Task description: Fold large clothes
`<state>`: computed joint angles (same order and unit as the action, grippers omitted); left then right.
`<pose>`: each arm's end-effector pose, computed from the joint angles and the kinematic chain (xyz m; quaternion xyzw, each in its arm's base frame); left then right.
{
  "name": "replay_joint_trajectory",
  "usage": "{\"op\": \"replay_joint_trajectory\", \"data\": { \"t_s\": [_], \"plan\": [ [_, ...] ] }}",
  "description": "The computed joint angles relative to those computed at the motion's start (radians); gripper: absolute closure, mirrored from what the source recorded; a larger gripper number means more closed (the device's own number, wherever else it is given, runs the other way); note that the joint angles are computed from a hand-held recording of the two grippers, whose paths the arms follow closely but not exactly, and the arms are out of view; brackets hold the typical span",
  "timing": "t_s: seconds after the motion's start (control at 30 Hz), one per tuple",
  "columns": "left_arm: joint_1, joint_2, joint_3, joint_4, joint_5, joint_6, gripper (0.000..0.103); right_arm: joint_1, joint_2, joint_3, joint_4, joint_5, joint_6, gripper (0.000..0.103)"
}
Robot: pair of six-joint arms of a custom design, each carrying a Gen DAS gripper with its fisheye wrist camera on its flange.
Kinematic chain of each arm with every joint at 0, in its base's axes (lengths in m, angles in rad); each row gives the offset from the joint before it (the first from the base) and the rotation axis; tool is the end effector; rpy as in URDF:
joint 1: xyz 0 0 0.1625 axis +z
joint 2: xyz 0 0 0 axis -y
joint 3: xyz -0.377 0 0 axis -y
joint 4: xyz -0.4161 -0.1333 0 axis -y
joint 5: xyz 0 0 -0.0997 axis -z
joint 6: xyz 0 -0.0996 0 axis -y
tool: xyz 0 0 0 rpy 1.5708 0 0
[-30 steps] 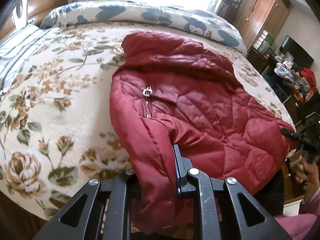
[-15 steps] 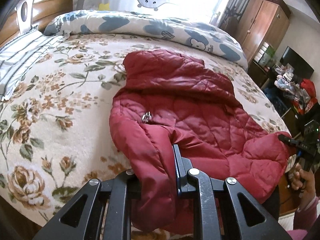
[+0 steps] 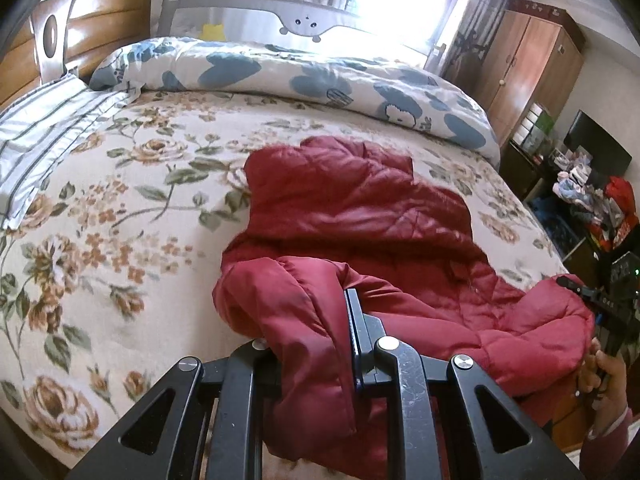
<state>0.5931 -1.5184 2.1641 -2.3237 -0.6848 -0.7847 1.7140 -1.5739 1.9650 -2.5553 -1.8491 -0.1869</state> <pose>-0.2621 -0.4305 0.2366 0.0641 0.9002 -0.3610 0.2350 0.1790 -0.4993 0.3572 0.1156 -0.9409 0.2866 0.1389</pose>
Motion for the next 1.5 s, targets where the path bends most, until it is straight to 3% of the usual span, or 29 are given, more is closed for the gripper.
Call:
{"op": "replay_joint_trajectory", "data": {
  "t_s": [0.43,0.8,1.27,1.5],
  "plan": [
    [0.108,0.162,-0.158,-0.14,0.025,0.165,0.083,0.01,0.197,-0.172,-0.104,-0.009,-0.022,0.08],
    [0.228,0.371,-0.389,-0.22,0.026,0.303,0.082,-0.007,0.363,-0.346,-0.141,-0.014,-0.018,0.078],
    [0.372,0.61,-0.7,-0.196,0.005,0.319,0.08,-0.034,0.563,-0.558,-0.143,-0.101,-0.063,0.077],
    [0.428,0.752,-0.884,-0.131,0.035,0.321,0.08,-0.059,0.659,-0.68,-0.104,-0.117,-0.039,0.077]
  ]
}}
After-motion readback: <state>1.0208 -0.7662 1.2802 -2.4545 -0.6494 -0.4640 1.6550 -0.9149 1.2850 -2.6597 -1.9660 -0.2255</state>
